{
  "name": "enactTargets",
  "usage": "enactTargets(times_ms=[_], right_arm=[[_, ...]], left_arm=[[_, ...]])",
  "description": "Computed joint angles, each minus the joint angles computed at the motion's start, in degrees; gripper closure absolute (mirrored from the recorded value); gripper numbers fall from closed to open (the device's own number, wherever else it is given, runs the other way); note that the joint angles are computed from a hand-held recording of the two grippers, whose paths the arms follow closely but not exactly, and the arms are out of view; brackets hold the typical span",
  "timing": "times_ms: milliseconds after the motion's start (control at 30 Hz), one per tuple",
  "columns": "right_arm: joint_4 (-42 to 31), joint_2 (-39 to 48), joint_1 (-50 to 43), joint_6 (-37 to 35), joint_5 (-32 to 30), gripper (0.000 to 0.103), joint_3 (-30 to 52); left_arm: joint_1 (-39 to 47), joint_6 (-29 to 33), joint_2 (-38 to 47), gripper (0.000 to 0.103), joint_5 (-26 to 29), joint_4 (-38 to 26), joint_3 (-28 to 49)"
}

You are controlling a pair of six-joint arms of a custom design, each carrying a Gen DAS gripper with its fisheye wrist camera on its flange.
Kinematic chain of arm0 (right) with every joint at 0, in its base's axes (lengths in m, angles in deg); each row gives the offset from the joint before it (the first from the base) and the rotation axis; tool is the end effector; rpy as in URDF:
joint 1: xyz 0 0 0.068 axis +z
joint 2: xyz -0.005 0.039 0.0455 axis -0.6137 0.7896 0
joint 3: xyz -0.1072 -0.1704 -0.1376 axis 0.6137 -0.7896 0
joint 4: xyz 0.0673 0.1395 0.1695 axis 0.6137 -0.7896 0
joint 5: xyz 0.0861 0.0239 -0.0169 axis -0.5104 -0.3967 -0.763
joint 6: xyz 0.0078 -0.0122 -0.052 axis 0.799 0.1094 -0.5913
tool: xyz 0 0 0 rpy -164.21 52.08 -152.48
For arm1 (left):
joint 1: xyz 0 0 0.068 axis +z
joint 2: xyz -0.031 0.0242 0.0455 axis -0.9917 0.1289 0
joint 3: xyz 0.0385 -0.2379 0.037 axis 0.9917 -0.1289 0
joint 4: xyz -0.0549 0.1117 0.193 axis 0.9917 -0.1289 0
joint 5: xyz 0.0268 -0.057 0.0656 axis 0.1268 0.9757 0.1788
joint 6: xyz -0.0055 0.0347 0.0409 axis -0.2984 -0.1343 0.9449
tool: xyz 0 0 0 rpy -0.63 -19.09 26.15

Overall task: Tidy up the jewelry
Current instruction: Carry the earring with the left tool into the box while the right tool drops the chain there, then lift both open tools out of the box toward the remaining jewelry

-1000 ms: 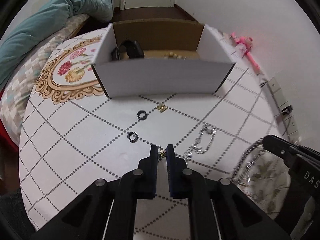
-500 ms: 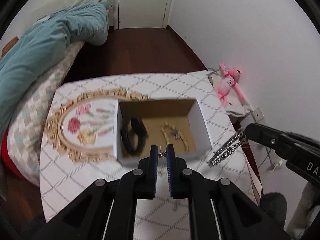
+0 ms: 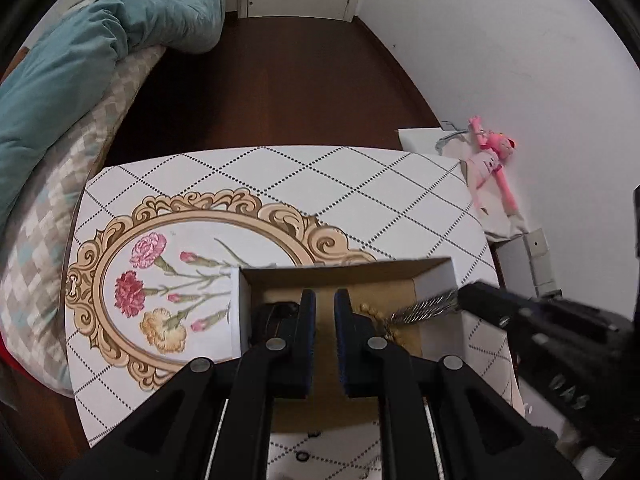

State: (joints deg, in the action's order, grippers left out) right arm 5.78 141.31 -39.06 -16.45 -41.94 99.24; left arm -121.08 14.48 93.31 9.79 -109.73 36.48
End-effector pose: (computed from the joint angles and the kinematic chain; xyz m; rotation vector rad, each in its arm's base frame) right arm 0.3234 0.0042 0.2671 -0.2602 2.8388 0.4210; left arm 0.2628 -0.2040 0.2606 -0.0828 2.7406 -0.2488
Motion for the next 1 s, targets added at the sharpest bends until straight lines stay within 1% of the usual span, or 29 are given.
enactTargets(times_ms=[33, 100, 133, 167, 200, 233, 267, 333, 367, 400, 433, 467, 500, 533, 567, 667, 800, 900, 1000], right_arm=[[0.0, 1.5, 0.2, 0.2, 0.5, 0.096, 0.5], [0.1, 2.7, 0.0, 0.5, 1.8, 0.095, 0.8], [0.5, 2.5, -0.1, 0.3, 1.9, 0.091, 0.4], [0.9, 1.8, -0.3, 0.0, 2.2, 0.080, -0.3], [1.5, 1.1, -0.3, -0.2, 2.7, 0.073, -1.0], [2.4, -0.2, -0.2, -0.6, 3.3, 0.062, -2.2], [2.7, -0.8, -0.2, -0.9, 3.8, 0.059, -2.7], [4.1, -3.4, -0.1, -1.7, 5.8, 0.059, -5.1], [4.6, -4.2, -0.1, -1.9, 6.9, 0.055, -5.8], [6.3, -6.2, 0.2, -2.2, 8.9, 0.052, -8.3], [7.3, -7.5, 0.2, -2.5, 10.2, 0.044, -10.0], [8.9, -9.3, 0.3, -2.7, 11.9, 0.034, -12.4], [10.9, -11.5, 0.7, -3.0, 14.2, 0.028, -15.7], [11.6, -12.5, 0.8, -3.2, 14.9, 0.018, -17.2], [13.1, -14.3, 0.9, -3.5, 16.3, 0.011, -20.0], [15.4, -17.6, 1.2, -3.8, 18.1, 0.001, -25.4], [17.5, -21.5, 1.8, -3.1, 19.5, 0.001, -30.3], [17.4, -24.0, 1.5, -2.5, 19.5, 0.001, -31.4], [16.5, -27.4, 0.9, -2.1, 19.3, 0.001, -32.0]], left_arm=[[0.1, 0.0, 0.3, 0.094, -0.3, -0.1, 0.3], [0.0, -0.2, 0.8, 0.078, -1.9, -0.7, 1.0], [-0.3, -0.5, 1.0, 0.055, -3.3, -1.5, 1.2], [-0.6, -0.9, 0.7, 0.033, -4.9, -1.6, 0.9], [-0.9, -1.3, 0.2, 0.027, -6.2, -1.5, 0.3], [-1.1, -1.7, -0.5, 0.025, -7.4, -1.1, -0.9], [-1.2, -1.7, -1.1, 0.025, -7.9, -0.8, -1.8], [-1.7, -2.7, -2.6, 0.025, -9.1, 0.1, -4.6], [-2.0, -3.3, -3.4, 0.019, -9.8, 0.6, -6.1], [-2.3, -3.8, -3.9, 0.014, -10.4, 0.8, -7.2], [-2.8, -4.3, -4.4, 0.006, -10.8, 1.0, -8.1], [-3.3, -4.8, -5.3, 0.003, -11.7, 1.7, -9.8], [-4.0, -5.6, -5.9, 0.003, -12.9, 2.0, -11.1], [-4.8, -6.4, -6.4, 0.003, -13.9, 1.9, -12.1], [-5.6, -7.3, -7.3, 0.002, -14.8, 2.3, -13.6], [-7.6, -9.1, -8.2, 0.000, -16.6, 1.6, -15.2], [-10.0, -11.3, -10.1, 0.000, -18.9, 0.3, -16.4], [-11.8, -13.4, -11.9, 0.000, -20.5, -1.1, -16.9], [-14.2, -16.0, -13.1, 0.000, -22.9, -3.8, -16.3]])
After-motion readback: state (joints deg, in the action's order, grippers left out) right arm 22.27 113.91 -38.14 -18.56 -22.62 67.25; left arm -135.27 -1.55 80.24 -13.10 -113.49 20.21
